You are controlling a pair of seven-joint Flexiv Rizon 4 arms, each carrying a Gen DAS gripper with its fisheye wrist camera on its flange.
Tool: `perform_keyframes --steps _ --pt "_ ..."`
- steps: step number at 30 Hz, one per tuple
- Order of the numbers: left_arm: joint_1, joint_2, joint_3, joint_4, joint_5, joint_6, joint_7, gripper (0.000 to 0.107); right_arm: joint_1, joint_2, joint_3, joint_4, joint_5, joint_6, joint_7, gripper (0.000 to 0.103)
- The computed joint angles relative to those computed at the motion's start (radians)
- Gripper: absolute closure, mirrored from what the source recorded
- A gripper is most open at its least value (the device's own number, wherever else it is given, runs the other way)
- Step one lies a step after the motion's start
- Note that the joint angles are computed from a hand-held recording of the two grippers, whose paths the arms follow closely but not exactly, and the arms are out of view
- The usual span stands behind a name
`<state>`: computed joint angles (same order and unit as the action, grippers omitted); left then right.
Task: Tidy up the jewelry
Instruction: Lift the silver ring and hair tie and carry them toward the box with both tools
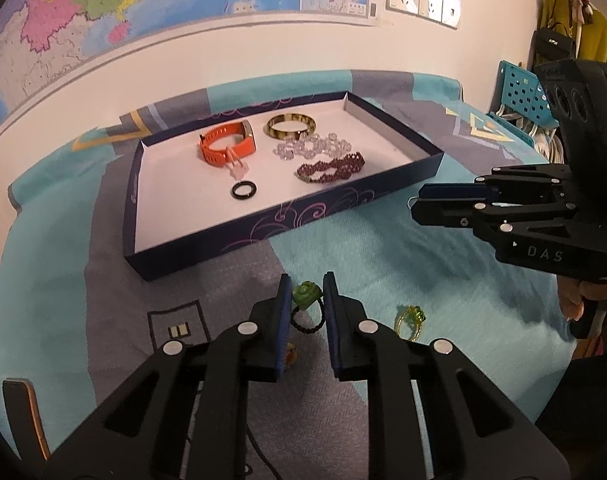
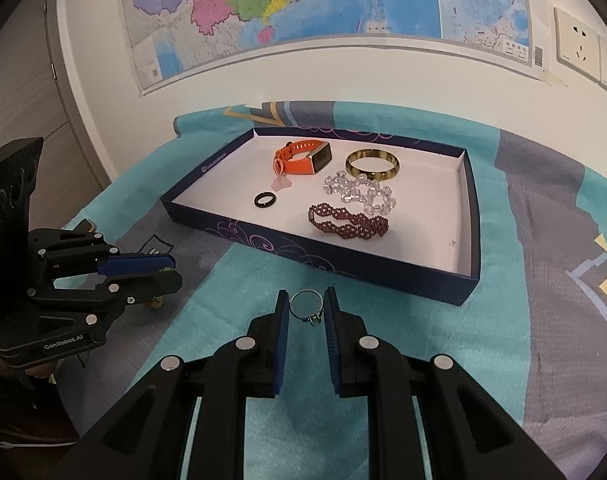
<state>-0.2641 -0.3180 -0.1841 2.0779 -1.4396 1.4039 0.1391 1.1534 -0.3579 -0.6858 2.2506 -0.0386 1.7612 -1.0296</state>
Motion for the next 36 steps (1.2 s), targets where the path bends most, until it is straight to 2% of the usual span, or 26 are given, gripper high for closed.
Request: perform_keyframes --steps 20,36 --pt "-0.035 0.013 0.024 -0.033 -0.107 -0.004 0.063 0.090 0.045 -0.001 -0.060 -0.018 0.028 0.013 -0.036 0.087" --pt "-0.037 -0.001 0.029 -0.072 -0.127 -0.004 0.073 0.091 0.008 -0.011 -0.039 -0.052 0.022 0.011 -0.050 0.087"
